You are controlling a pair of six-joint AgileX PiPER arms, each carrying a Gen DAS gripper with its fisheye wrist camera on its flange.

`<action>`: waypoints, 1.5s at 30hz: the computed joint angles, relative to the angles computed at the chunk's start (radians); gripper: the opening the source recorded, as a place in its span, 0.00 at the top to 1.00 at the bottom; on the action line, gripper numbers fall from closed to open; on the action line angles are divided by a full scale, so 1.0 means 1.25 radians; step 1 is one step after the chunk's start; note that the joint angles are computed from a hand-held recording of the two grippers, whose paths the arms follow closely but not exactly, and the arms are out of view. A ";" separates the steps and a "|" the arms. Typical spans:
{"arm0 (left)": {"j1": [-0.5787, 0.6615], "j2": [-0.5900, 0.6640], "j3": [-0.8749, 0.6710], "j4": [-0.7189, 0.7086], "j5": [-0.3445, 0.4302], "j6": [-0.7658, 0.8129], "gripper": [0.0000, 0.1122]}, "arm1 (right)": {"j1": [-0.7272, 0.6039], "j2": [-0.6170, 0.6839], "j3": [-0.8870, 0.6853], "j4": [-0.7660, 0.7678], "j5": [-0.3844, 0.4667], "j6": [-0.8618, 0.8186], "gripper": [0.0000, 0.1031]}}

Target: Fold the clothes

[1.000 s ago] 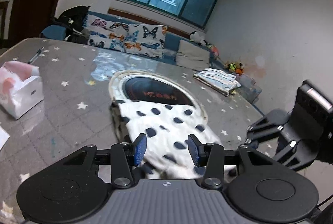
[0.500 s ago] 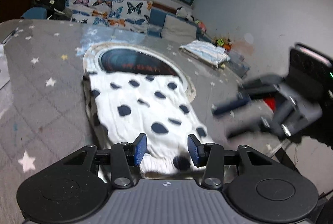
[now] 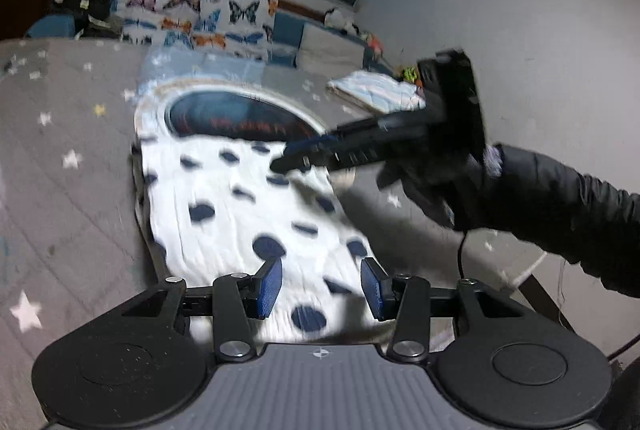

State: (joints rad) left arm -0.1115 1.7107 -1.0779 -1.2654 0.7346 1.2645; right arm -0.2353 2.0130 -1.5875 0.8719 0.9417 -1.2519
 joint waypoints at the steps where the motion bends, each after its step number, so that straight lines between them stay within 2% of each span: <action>1: 0.001 0.000 0.008 0.002 -0.001 -0.002 0.59 | 0.000 0.014 -0.011 -0.004 -0.010 0.015 0.63; 7: 0.018 -0.035 0.049 -0.023 0.003 0.013 0.58 | 0.014 0.021 -0.044 0.013 -0.007 0.028 0.64; 14: 0.018 -0.049 0.067 -0.029 -0.005 0.000 0.58 | 0.102 0.039 -0.108 -0.013 0.047 0.045 0.64; 23: 0.037 -0.073 0.102 -0.056 -0.005 0.009 0.58 | 0.194 0.125 -0.211 -0.092 0.014 0.128 0.64; 29: 0.075 -0.127 0.150 -0.057 0.010 0.008 0.58 | 0.163 0.152 -0.271 -0.106 0.036 0.178 0.62; 38: 0.125 -0.172 0.186 0.032 0.021 -0.059 0.58 | 0.068 0.184 -0.328 -0.120 0.114 0.233 0.60; 45: 0.109 -0.169 0.198 0.075 -0.009 -0.085 0.57 | 0.042 0.199 -0.339 -0.118 0.135 0.237 0.60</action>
State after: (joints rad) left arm 0.0247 1.4995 -0.8305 -1.1713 0.7233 1.1580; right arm -0.1823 2.2615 -2.0112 0.7249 1.1105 -0.9559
